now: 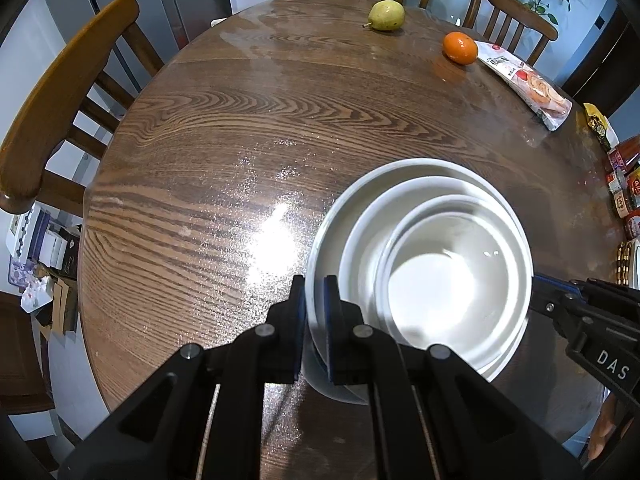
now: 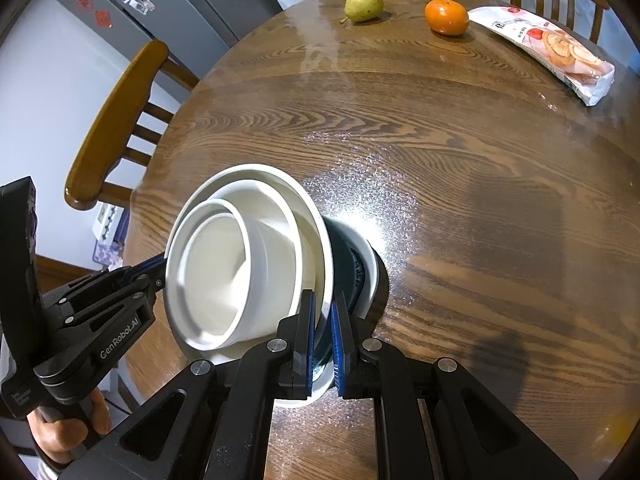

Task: Organize plates and bowls
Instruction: 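Lower the nested bowl stack onto the teal dish with both grippers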

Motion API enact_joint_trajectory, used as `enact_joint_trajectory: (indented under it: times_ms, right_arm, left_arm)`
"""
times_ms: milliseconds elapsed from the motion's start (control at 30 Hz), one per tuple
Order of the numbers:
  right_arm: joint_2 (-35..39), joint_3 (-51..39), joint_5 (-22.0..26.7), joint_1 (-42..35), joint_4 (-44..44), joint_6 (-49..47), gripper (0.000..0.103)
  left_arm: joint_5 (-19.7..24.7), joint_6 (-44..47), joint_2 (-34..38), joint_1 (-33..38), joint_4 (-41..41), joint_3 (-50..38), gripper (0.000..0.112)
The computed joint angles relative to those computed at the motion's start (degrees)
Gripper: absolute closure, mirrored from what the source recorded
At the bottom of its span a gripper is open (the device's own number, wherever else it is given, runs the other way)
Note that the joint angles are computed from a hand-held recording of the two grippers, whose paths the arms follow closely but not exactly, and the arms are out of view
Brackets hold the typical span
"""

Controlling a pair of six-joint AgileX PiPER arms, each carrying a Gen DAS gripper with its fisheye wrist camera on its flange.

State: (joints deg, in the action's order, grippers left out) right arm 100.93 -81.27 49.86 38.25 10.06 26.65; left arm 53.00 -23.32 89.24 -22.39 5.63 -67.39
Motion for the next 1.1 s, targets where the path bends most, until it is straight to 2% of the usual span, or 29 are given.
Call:
enact_joint_trajectory:
  times_ms: [633,1100]
  right_arm:
    - [-0.21,-0.22,-0.62,2.42,-6.49,3.68,0.092]
    - [-1.66,2.32,-3.93,3.87,-10.36,5.27,0.092]
  left_arm:
    - [-2.44,-2.72,-0.78,-1.3,2.26,1.75,0.108]
    - [-4.5,-4.6,-2.03,-1.68,3.18,3.69,0.108]
